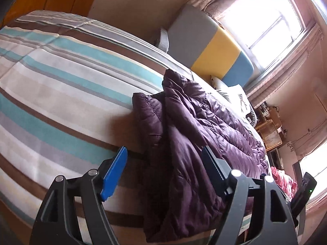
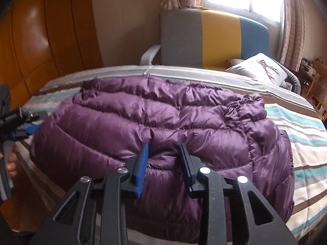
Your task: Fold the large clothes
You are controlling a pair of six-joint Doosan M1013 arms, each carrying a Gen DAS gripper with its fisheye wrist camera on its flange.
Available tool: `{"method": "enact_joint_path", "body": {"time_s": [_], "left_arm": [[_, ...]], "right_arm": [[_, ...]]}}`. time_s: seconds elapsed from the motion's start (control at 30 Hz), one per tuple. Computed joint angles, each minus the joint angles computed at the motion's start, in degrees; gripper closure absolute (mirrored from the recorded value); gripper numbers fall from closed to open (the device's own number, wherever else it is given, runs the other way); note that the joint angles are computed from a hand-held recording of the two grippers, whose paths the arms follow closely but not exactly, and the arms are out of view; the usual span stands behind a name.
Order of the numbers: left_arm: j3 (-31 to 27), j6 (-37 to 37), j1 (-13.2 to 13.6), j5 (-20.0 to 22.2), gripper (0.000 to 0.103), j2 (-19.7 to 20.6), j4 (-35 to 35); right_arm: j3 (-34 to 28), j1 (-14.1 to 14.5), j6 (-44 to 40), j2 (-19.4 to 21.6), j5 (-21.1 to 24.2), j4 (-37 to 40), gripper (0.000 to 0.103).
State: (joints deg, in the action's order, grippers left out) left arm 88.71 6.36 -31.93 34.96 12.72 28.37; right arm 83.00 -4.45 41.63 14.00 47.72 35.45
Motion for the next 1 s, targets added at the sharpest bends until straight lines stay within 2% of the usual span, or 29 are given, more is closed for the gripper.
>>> {"method": "enact_joint_path", "body": {"time_s": [0.13, 0.53, 0.7, 0.9, 1.0], "left_arm": [[-0.1, 3.7, 0.6, -0.9, 0.03, 0.7, -3.4], [0.8, 11.6, 1.9, -6.9, 0.029, 1.1, -12.0], [2.2, 13.5, 3.0, -11.2, 0.029, 1.3, -18.2], [3.8, 10.3, 2.8, -14.2, 0.028, 0.8, -16.3], [3.9, 12.8, 2.8, -14.3, 0.028, 0.6, -18.5]], "right_arm": [[0.0, 1.0, 2.7, 1.1, -0.5, -3.9, 0.074], [1.7, 1.6, 4.9, 1.0, -2.5, -5.6, 0.074], [1.0, 2.0, 7.2, 1.0, -2.4, -7.4, 0.074], [1.9, 1.9, 10.9, -0.8, -4.3, -7.5, 0.074], [2.4, 1.3, 9.8, -1.6, -4.3, -5.6, 0.074]]}}
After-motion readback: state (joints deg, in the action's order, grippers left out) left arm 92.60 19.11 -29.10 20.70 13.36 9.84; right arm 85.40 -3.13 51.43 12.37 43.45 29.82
